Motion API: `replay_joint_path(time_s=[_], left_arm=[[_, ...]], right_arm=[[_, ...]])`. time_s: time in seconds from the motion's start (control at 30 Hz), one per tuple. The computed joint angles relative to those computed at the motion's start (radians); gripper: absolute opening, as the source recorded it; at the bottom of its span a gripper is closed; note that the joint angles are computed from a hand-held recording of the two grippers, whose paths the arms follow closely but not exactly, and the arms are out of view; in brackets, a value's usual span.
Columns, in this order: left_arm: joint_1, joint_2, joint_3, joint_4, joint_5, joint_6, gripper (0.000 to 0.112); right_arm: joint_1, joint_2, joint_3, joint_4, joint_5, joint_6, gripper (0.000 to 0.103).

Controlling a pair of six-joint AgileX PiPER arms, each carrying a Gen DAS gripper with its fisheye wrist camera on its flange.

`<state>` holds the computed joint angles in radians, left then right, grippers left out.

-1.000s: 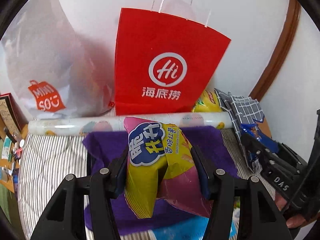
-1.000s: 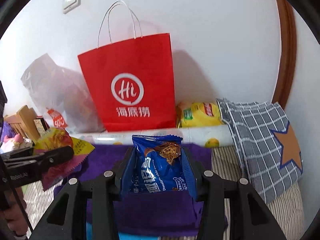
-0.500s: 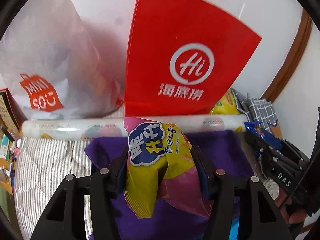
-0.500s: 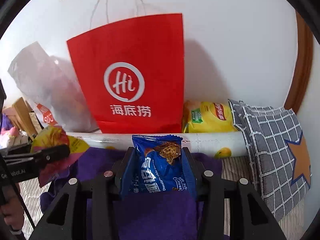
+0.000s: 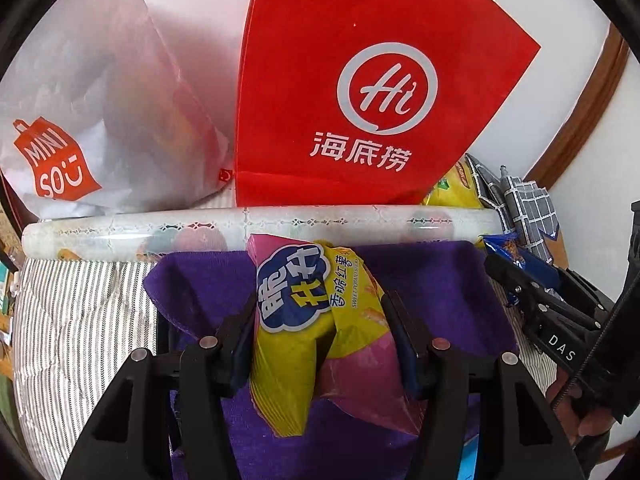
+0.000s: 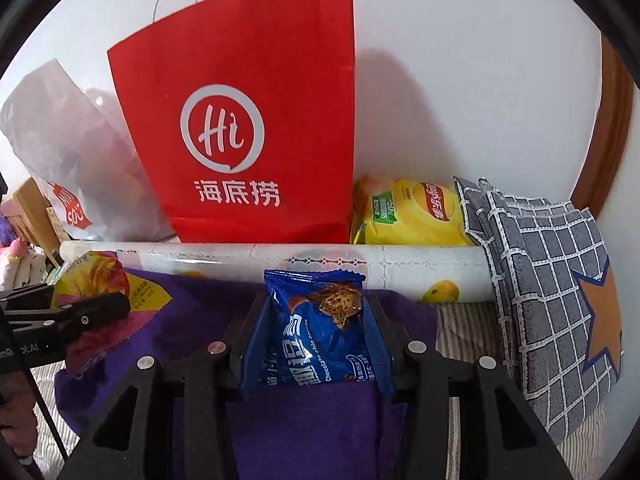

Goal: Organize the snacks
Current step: 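Open the right tool to drop the blue packet while the left tool releases the chip bag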

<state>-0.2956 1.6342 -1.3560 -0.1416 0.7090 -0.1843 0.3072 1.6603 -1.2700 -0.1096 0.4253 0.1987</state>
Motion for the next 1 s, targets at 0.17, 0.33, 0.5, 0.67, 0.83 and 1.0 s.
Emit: replay_joint_path(time_s=[0.17, 0.33, 0.5, 0.67, 0.83, 1.0], left_arm=[[-0.003, 0.000, -0.002, 0.012, 0.002, -0.012, 0.057], [-0.004, 0.006, -0.009, 0.030, 0.011, -0.031, 0.058], [-0.021, 0.025, -0.024, 0.083, 0.024, -0.073, 0.058], [-0.023, 0.068, -0.045, 0.094, 0.056, -0.082, 0.058], [-0.024, 0.101, -0.066, 0.099, 0.091, -0.078, 0.058], [-0.022, 0.109, -0.067, 0.096, 0.098, -0.077, 0.058]], right_arm=[[0.004, 0.006, -0.005, -0.016, 0.011, -0.009, 0.044], [-0.012, 0.008, -0.024, -0.005, 0.052, -0.053, 0.044], [-0.019, 0.030, -0.040, -0.020, 0.082, -0.061, 0.044], [-0.025, 0.068, -0.068, 0.011, 0.116, -0.073, 0.044], [-0.013, 0.102, -0.092, -0.003, 0.148, -0.061, 0.044], [-0.007, 0.098, -0.083, -0.010, 0.143, -0.052, 0.044]])
